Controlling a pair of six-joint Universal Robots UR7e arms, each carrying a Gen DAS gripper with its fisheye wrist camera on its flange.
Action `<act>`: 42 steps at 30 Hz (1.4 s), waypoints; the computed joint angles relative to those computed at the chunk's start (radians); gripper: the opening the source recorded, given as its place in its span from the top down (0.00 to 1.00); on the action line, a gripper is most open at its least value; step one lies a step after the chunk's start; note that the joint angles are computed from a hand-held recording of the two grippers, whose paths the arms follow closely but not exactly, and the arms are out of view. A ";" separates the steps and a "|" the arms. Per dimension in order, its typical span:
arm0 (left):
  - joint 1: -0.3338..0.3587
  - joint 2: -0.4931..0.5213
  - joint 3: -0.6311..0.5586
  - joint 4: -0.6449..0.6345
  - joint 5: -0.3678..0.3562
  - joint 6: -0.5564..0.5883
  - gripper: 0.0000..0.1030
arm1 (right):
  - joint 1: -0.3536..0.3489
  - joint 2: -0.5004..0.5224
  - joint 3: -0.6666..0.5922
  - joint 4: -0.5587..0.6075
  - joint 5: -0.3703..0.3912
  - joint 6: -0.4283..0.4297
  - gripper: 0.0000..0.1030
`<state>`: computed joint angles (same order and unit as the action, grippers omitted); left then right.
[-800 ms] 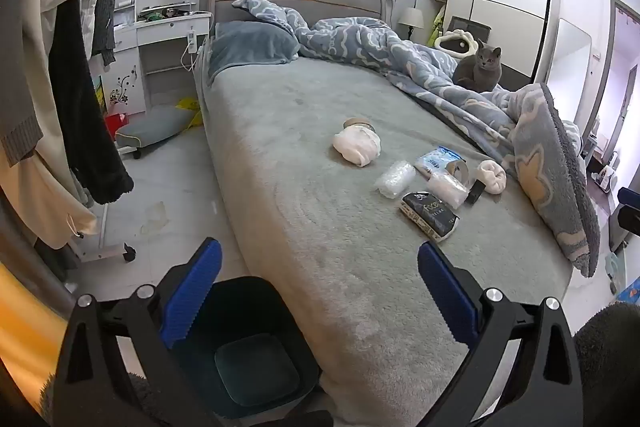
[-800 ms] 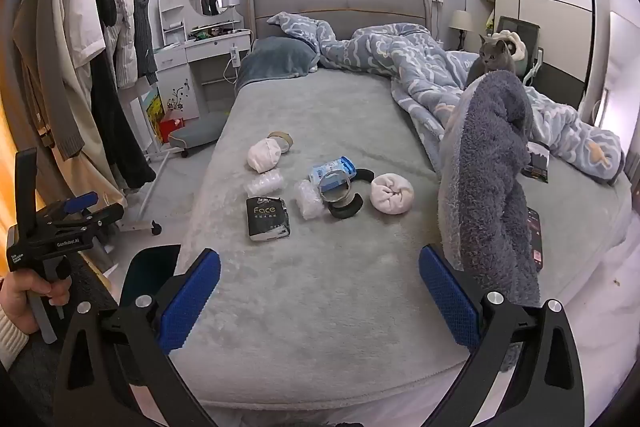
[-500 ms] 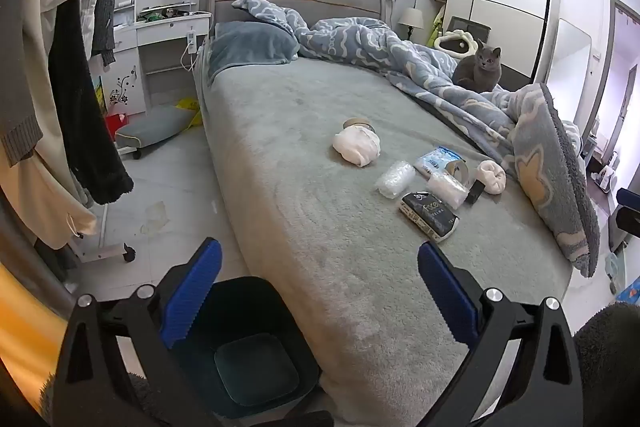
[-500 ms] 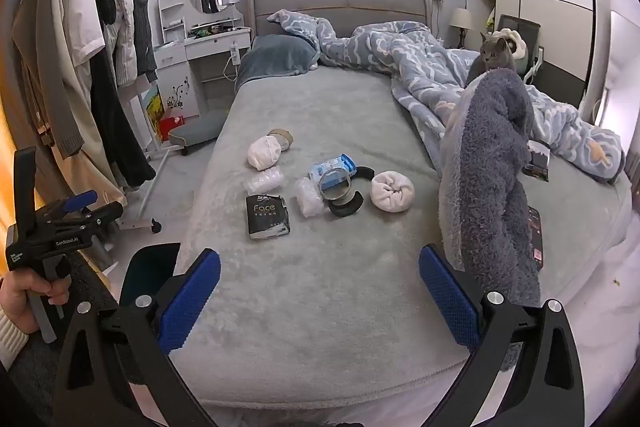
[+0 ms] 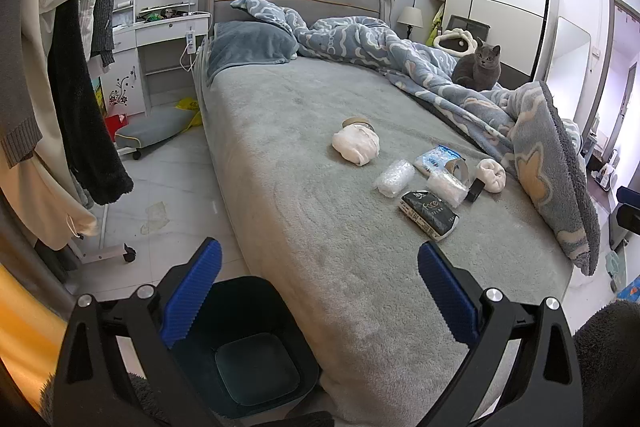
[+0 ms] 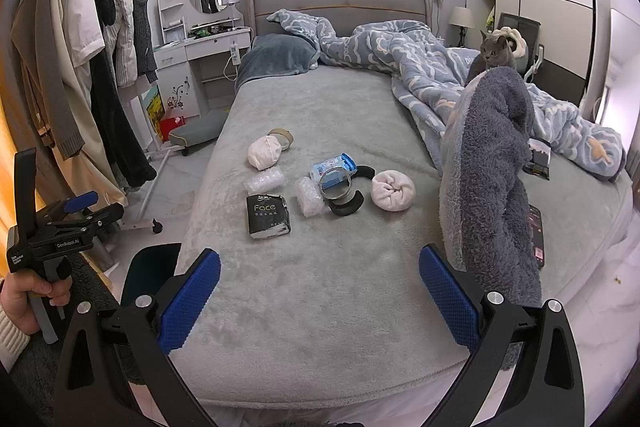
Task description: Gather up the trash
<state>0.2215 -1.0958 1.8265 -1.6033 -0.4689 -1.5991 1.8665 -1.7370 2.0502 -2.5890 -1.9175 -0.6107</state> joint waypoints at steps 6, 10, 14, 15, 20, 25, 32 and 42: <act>0.002 0.005 0.007 -0.018 -0.003 0.009 0.03 | 0.000 0.000 0.000 0.000 0.001 0.001 0.03; 0.005 0.008 0.009 -0.027 -0.002 0.014 0.03 | -0.001 0.000 0.000 0.001 0.001 0.001 0.03; 0.005 0.007 0.011 -0.029 -0.001 0.015 0.03 | -0.001 0.000 -0.001 0.002 0.001 0.002 0.03; 0.005 0.008 0.011 -0.029 -0.001 0.015 0.03 | -0.001 0.000 -0.001 0.002 0.001 0.002 0.03; 0.005 0.008 0.011 -0.031 -0.001 0.015 0.03 | -0.002 0.001 0.000 0.002 0.002 0.002 0.03; 0.004 0.006 0.014 -0.031 -0.003 0.016 0.03 | -0.002 0.001 0.000 0.002 0.001 0.002 0.03; 0.004 0.007 0.016 -0.033 -0.003 0.017 0.03 | -0.001 0.001 0.000 0.002 0.000 0.003 0.03; 0.006 0.009 0.009 -0.033 -0.004 0.021 0.03 | -0.002 0.002 0.000 0.002 0.001 0.003 0.03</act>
<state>0.2272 -1.0868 1.8360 -1.6362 -0.4726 -1.5781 1.8647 -1.7354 2.0499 -2.5865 -1.9166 -0.6072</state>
